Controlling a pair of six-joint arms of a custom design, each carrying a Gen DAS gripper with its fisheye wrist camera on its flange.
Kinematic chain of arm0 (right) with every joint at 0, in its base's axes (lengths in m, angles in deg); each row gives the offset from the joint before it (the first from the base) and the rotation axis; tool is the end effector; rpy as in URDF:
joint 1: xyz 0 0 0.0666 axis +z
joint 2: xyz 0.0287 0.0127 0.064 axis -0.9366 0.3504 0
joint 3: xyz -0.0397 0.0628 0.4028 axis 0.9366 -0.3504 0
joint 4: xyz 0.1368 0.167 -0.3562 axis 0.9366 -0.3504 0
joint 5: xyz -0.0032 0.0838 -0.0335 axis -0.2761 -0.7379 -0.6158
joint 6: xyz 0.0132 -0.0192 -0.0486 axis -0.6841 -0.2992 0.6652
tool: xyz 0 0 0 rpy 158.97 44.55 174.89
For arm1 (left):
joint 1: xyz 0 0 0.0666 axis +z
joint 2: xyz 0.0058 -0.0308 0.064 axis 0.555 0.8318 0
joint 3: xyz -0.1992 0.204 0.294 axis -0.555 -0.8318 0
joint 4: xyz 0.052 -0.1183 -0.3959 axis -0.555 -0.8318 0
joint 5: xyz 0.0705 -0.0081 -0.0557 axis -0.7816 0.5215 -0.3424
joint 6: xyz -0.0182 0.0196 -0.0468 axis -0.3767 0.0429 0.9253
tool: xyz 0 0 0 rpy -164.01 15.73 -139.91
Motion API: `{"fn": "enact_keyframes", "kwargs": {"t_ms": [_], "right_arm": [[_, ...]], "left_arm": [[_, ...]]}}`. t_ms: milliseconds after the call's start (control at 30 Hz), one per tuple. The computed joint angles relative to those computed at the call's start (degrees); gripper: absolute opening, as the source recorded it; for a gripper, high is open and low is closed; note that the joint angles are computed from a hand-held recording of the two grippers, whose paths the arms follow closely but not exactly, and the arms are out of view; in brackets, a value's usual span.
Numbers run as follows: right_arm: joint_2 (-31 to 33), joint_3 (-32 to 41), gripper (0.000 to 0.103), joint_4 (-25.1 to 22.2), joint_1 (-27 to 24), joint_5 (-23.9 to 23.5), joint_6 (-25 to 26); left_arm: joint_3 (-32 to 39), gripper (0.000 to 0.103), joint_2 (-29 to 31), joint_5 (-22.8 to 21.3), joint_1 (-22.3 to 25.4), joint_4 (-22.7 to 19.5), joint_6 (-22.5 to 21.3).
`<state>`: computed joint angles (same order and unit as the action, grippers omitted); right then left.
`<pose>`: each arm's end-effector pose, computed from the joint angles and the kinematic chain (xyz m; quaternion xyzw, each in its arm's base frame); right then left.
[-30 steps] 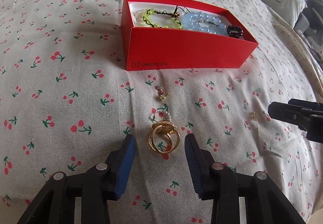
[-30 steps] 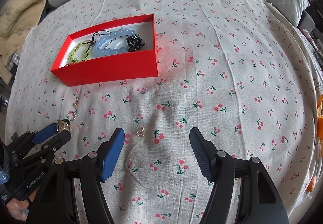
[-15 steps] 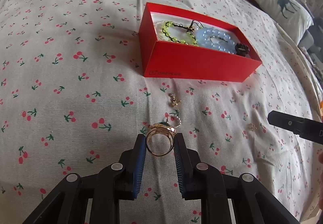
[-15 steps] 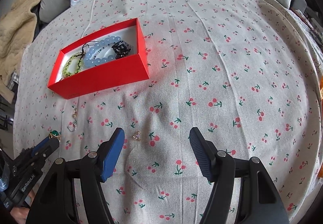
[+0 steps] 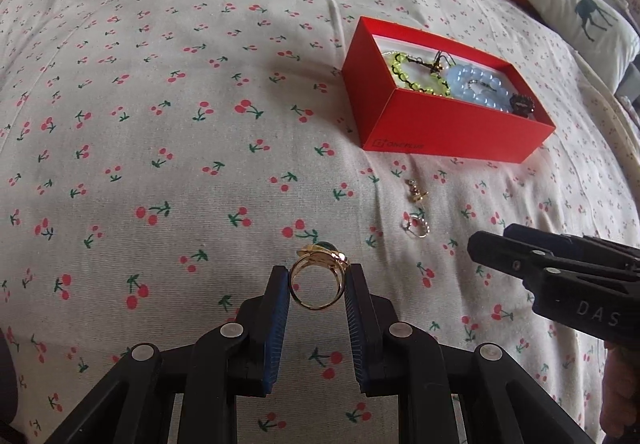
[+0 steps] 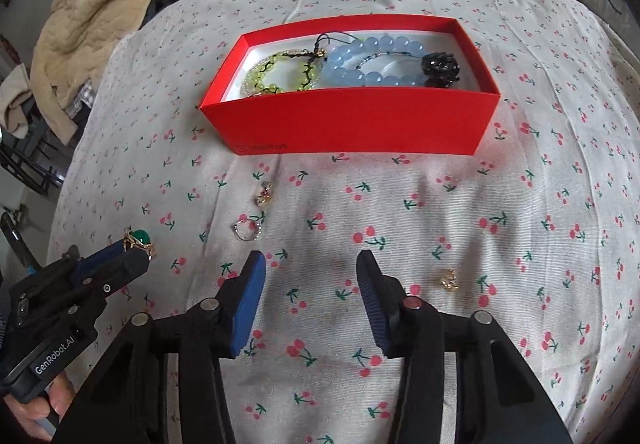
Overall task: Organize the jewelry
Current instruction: 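Grasp the small silver ring with the right tool while the left tool holds the green-stone ring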
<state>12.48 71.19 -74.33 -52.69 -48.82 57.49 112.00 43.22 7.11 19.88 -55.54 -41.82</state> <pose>0.5759 0.1839 0.4037 -0.1944 0.9517 0.1621 0.1740 0.4745 -0.1154 0.4024 -0.1252 0.9497 -0.0797 0.2759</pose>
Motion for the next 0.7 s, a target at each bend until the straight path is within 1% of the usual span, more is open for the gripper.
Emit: {"fn": "enact_keyframes", "kwargs": {"t_ms": [67, 233, 367, 467, 700], "right_arm": [[0.73, 0.08, 0.042, 0.17, 0.72, -0.04, -0.36], [1.19, -0.17, 0.042, 2.25, 2.31, 0.53, 0.10], [1.16, -0.71, 0.045, 3.27, 3.89, 2.16, 2.88], [1.28, -0.83, 0.045, 4.03, 4.75, 3.78, 4.45], [1.97, -0.45, 0.041, 5.35, 5.27, 4.65, 4.63]], "left_arm": [[-0.17, 0.022, -0.07, -0.44, 0.10, -0.46, 0.05], [-0.28, 0.022, 0.15, -0.78, -0.27, -0.92, -0.41], [-0.01, 0.022, 0.57, -0.33, -0.49, -0.71, -0.90], [0.16, 0.022, 0.87, -0.43, -0.47, -0.86, -0.81], [0.09, 0.022, 1.15, -0.46, -0.11, -1.35, -0.24]]}}
